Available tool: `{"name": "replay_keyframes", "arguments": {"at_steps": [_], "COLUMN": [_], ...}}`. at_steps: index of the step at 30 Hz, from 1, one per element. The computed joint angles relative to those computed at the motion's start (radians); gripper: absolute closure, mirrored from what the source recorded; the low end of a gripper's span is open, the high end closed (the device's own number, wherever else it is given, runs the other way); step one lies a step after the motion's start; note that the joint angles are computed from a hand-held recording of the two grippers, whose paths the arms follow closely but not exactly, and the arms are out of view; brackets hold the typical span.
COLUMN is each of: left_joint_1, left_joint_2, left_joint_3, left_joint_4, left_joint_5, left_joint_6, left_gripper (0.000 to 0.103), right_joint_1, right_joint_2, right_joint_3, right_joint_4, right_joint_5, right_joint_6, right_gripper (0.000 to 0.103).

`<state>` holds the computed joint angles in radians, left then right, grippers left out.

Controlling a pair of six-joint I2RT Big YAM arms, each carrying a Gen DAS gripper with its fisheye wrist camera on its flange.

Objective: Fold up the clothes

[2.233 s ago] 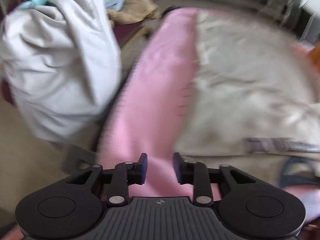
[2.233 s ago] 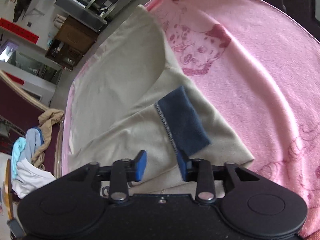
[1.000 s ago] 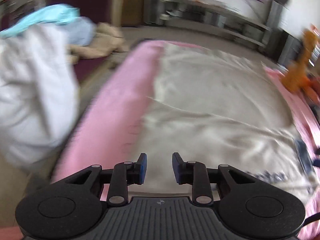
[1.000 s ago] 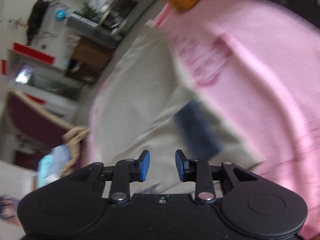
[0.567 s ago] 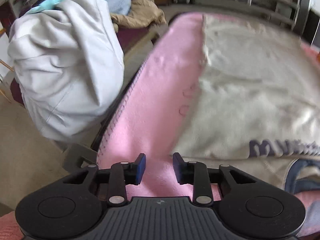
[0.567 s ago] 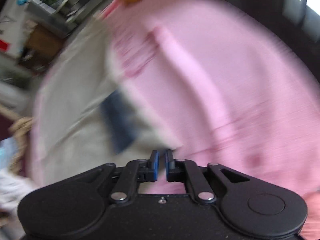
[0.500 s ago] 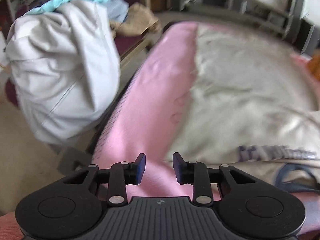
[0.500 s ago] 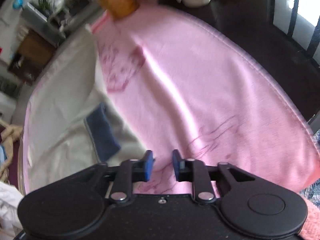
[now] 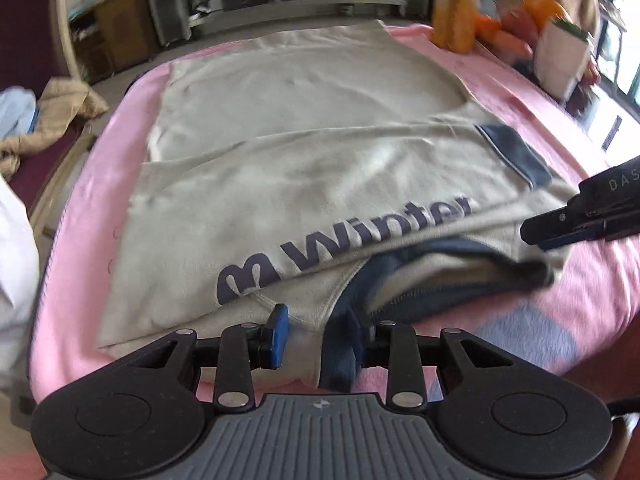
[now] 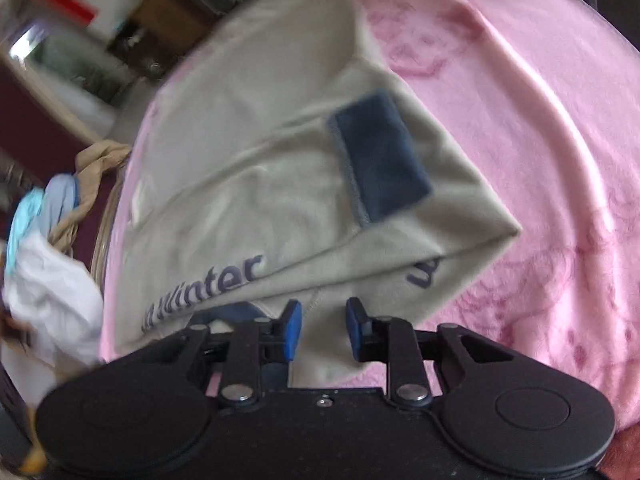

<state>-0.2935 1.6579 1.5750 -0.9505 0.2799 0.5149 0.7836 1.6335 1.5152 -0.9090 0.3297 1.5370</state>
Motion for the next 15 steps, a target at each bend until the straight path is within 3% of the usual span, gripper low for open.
{"name": "replay_keyframes", "arguments": {"at_steps": [3,7,11,13,15], "left_joint_1": [0.017,0.046,0.103,0.117,0.12], "left_joint_2": [-0.018,-0.051,-0.02,0.003,0.032], "left_joint_3": [-0.012,-0.038,0.059,0.125,0.202], "left_joint_4": [-0.034,-0.066,-0.112,-0.101,-0.079], "left_joint_5": [0.022,0.046,0.171,0.203,0.205], "left_joint_6": [0.063,0.12,-0.008,-0.067,-0.106], "left_gripper": [0.073,0.073,0.073,0.073,0.074], "right_joint_1": [0.03,0.069,0.075,0.063,0.041], "right_joint_2": [0.018,-0.022,-0.126,-0.196,-0.227], "right_joint_3": [0.05,0.012,-0.104,-0.173,-0.176], "right_joint_4": [-0.082,-0.083,0.038,0.169,0.236], "right_joint_5": [-0.04,-0.026,0.035,0.083,0.164], "right_joint_6": [-0.091,-0.074,0.043,0.091,0.067], "right_gripper": [0.079,0.079,0.078,0.078,0.078]}}
